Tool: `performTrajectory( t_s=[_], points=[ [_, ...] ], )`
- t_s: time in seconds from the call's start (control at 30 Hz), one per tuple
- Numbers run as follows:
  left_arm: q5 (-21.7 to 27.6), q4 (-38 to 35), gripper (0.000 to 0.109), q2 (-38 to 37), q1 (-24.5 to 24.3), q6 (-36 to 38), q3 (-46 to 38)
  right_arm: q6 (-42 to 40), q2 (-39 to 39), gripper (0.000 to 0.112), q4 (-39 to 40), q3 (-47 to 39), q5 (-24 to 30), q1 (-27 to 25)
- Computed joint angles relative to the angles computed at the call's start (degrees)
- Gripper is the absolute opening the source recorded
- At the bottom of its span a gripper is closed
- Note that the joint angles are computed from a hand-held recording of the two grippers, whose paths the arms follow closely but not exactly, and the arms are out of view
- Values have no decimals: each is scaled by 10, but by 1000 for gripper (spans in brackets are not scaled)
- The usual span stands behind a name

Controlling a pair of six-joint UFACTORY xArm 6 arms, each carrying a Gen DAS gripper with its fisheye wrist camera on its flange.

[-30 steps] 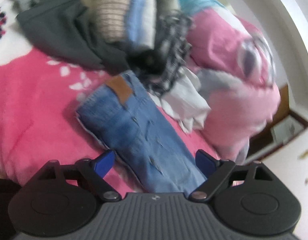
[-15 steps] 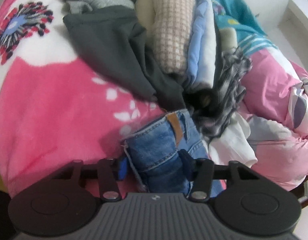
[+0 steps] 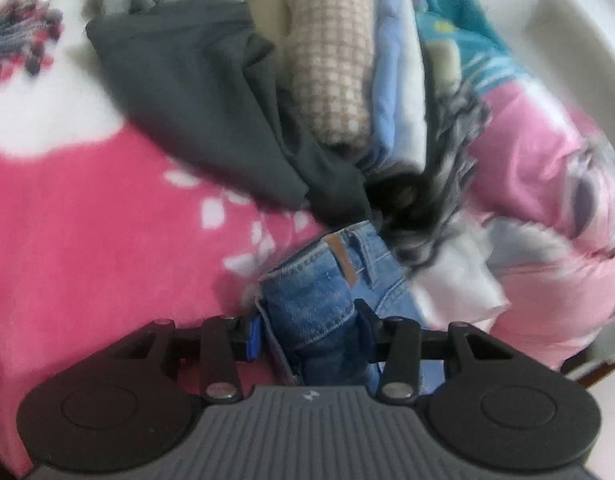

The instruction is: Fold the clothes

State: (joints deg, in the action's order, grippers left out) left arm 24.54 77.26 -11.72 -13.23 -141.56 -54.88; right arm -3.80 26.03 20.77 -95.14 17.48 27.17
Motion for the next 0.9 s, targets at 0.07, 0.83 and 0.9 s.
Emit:
performTrajectory(
  t_s=[0.07, 0.83, 0.9],
  points=[
    [7, -51, 51, -2, -5, 73, -5, -2, 1, 27, 1, -2, 3, -1],
    [56, -227, 75, 186, -110, 608, -227, -289, -49, 30, 187, -1, 38, 51],
    [53, -207, 75, 189, -109, 610, -223, -360, -46, 30, 222, -15, 59, 67]
  ],
)
